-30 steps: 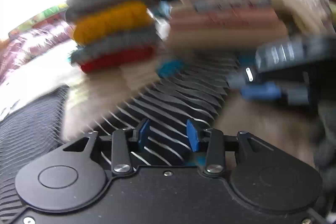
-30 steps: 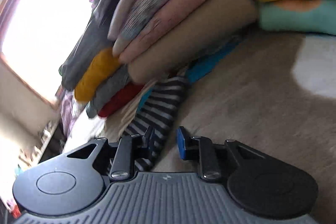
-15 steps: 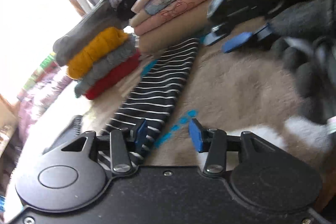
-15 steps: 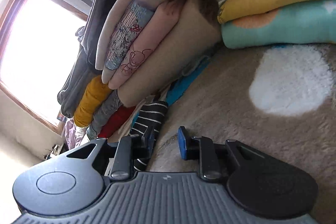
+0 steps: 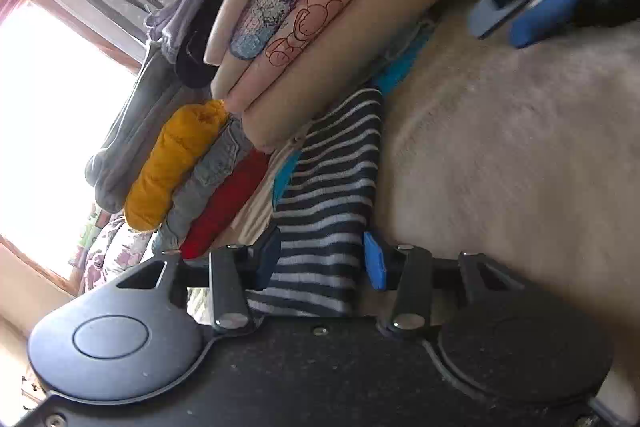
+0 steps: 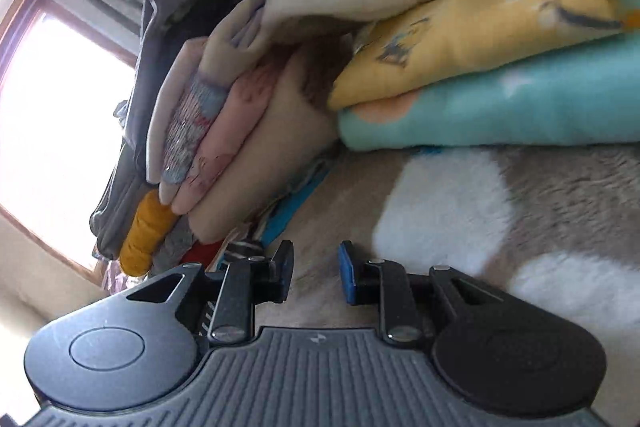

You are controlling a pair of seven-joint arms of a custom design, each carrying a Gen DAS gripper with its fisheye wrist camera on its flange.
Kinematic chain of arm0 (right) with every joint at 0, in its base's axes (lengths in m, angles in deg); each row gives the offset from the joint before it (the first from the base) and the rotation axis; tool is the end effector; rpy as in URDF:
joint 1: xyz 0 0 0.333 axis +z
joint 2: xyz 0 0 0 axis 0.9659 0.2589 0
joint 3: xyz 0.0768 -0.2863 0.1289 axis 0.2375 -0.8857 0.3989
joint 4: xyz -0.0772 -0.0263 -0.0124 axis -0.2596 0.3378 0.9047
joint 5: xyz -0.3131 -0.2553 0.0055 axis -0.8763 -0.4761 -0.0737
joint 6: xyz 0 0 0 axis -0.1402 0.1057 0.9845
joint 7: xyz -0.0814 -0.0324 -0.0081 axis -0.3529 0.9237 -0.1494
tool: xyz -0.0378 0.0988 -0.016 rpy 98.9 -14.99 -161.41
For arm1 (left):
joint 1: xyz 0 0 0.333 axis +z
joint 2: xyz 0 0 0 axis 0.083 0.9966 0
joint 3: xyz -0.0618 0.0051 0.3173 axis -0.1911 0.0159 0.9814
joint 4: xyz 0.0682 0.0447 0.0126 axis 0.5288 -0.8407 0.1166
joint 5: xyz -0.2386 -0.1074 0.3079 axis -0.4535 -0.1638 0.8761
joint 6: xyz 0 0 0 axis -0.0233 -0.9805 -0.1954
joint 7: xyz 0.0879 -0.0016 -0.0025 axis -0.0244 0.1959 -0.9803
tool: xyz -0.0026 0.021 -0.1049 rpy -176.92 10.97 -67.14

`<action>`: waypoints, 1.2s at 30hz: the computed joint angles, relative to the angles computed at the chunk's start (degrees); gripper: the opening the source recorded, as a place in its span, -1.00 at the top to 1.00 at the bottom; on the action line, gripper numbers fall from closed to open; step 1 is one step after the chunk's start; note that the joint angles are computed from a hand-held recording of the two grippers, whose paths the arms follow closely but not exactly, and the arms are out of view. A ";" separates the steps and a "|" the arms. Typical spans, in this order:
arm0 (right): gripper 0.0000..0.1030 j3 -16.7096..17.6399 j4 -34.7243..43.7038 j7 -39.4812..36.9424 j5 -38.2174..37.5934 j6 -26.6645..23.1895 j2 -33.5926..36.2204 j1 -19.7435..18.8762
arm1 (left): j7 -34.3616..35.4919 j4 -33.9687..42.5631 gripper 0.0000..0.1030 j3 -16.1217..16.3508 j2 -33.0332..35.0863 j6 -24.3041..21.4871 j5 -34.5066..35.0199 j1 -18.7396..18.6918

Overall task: Fold clothes
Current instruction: 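Carry the striped garment with the left gripper toward the folded clothes stacks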

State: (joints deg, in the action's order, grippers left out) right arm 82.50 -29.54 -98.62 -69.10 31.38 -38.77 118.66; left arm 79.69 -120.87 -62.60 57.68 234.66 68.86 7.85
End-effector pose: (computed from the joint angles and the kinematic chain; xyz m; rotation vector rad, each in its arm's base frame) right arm 0.4894 0.4110 0.2547 -0.0027 2.0193 -0.6975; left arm 0.6517 -0.2639 0.2700 0.1147 2.1020 -0.7921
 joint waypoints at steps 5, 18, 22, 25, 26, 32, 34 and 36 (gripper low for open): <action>0.49 0.07 -1.46 0.70 -0.61 -0.39 -0.64 0.10 | 2.07 3.60 0.16 1.90 0.88 -1.87 -3.39 -4.28; 0.26 0.80 -3.08 2.37 -4.29 -0.54 -1.62 -0.23 | 9.58 8.09 0.88 6.99 2.81 -1.52 -18.01 -13.07; 0.16 1.05 -2.30 -0.34 -4.42 0.44 -1.63 -0.68 | 5.72 6.01 0.88 0.77 1.11 -3.03 -13.64 -6.47; 0.10 1.17 -1.02 -4.06 -2.95 1.27 -1.44 -0.97 | 2.36 4.74 0.88 -4.30 0.04 -4.38 -9.56 -1.08; 0.08 1.15 -0.52 -5.28 -2.45 1.45 -1.30 -0.98 | 1.38 3.90 0.88 -5.79 -0.46 -4.27 -8.14 0.65; 0.07 0.58 3.17 -12.62 0.30 3.19 0.12 -0.91 | -6.57 0.61 0.88 -15.27 -2.46 -6.83 -0.53 11.13; 0.07 0.25 4.50 -15.30 1.10 3.88 0.65 -0.78 | -7.89 0.24 0.89 -17.75 -2.39 -7.20 1.12 13.87; 0.07 -0.12 5.91 -17.86 1.77 4.45 1.28 -0.56 | -8.95 0.73 0.89 -21.38 -1.40 -9.33 2.41 17.07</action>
State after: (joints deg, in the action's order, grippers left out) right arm 82.38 -23.64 -116.48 -67.33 35.83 -37.49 118.10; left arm 70.73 -120.14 -83.98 56.29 225.33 71.27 24.92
